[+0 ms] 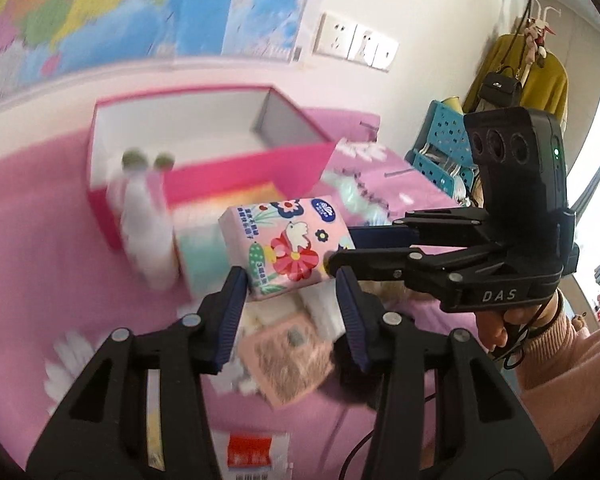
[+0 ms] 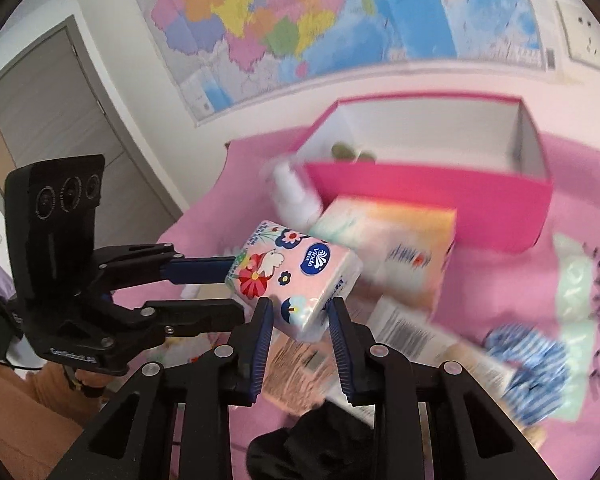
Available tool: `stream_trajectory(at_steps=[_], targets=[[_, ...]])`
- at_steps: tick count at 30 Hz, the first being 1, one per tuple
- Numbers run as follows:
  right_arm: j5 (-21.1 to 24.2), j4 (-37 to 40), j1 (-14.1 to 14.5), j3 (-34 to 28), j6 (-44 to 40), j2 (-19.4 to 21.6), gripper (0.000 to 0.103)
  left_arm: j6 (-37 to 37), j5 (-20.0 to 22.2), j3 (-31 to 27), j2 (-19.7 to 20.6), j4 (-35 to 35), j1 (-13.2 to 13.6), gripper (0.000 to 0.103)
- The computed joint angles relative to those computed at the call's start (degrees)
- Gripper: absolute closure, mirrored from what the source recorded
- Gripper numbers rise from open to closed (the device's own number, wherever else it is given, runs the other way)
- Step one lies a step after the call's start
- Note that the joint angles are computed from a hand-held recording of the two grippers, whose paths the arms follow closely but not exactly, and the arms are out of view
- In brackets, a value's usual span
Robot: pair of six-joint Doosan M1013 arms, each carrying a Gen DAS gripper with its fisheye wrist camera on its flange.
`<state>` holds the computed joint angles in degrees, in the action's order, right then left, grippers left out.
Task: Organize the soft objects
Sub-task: 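Carry the floral tissue pack with the right gripper and drop it into the box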
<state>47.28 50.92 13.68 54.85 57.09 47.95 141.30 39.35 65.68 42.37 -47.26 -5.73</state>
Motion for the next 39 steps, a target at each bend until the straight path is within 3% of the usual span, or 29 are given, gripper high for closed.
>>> stream_trajectory(at_steps=[5,13,27,29,31,36,39], targets=[[-1.49,-0.44,-1.15,-2.74,0.64,0.86,0.074,-4.82,-0.49,-6.33,2.53,4.73,-1.47,0.054],[-0.43,-4.92,-2.99,-12.73,7.35,5.89,0.074,-16.73,4.89,-21.37,9.79,12.34,-3.05,0.054],[7.37,-17.89,-4.10,-31.90,23.96,16.55,0.072,-35.27,22.95,-49.74,25.14,22.45,-4.48,0.054],[7.21,-20.00,-3.93,-32.56,25.62,16.88,0.072,-36.31,23.22,-50.28,25.49,23.33,-4.58,0.054],[5.92,-21.21,-3.79,-31.13,26.28,16.17,0.072,-35.84,21.56,-47.29,24.05,23.11,-4.46,0.054],[1.12,-16.54,-4.14,-22.91,21.45,12.02,0.071,-28.91,10.41,-31.97,16.13,20.57,-4.27,0.054],[-1.66,-11.49,-4.57,-17.07,16.77,8.86,0.065,-22.82,5.18,-24.05,11.84,16.82,-4.10,0.054]])
